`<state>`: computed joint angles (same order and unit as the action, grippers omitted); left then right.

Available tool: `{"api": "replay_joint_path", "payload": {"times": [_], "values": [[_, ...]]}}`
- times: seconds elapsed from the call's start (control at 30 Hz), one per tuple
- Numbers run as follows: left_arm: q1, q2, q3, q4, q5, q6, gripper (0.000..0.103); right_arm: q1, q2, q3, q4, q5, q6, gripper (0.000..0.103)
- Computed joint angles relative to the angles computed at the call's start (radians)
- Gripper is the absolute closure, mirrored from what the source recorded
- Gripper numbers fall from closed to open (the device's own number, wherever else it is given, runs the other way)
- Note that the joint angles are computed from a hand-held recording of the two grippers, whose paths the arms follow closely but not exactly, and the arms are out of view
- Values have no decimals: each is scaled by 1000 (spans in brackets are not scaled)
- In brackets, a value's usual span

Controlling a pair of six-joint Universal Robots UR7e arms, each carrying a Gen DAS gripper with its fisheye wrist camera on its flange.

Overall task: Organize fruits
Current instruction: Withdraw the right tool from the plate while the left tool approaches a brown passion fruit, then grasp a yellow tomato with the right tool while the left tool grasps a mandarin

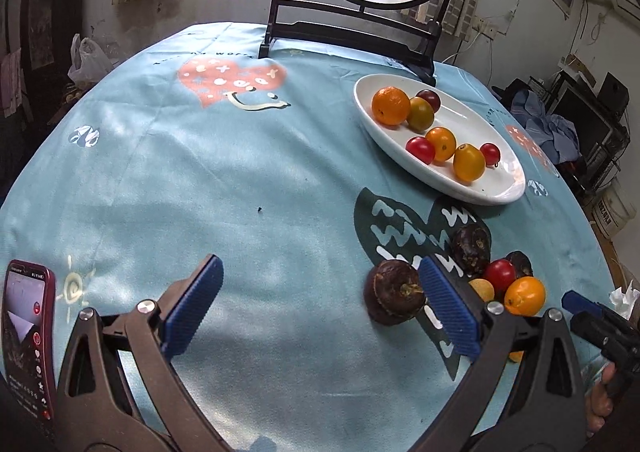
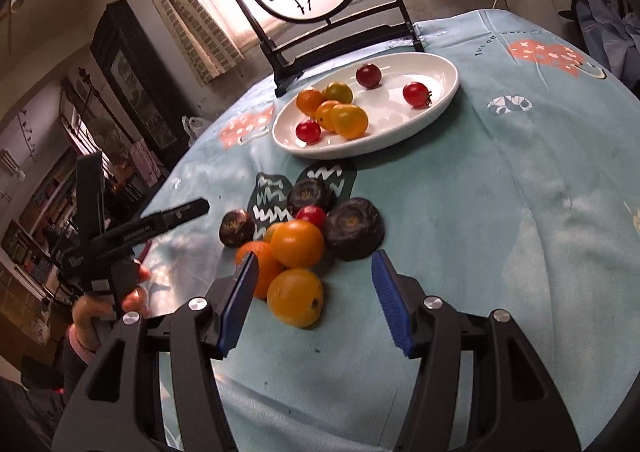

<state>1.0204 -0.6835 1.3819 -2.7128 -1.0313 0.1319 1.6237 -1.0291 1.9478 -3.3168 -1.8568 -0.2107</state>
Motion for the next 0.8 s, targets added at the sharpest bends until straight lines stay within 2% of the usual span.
{"api": "replay_joint_path", "payload": {"times": [0.2,0.3,0.4,0.63,0.77,0.8], "values": [[1,-5,0,11,-17,-2,3,70,71,-54,66,-193,-92,44],[2,-10,6,6,-25,1,3,76,89,-76,90,-209,-101,44],[0,-13,9,5,-26,2,3,90,119,-109,119,-273,-114,44],[-2,-16,15,-2,-30,5,3,106,160,-146,131,-321,-150,44],[-4,-17,18,-4,-28,5,3,105,167,-161,158,-341,-128,60],[-4,-17,18,-3,-28,5,3,103,166,-163,165,-342,-119,61]]}}
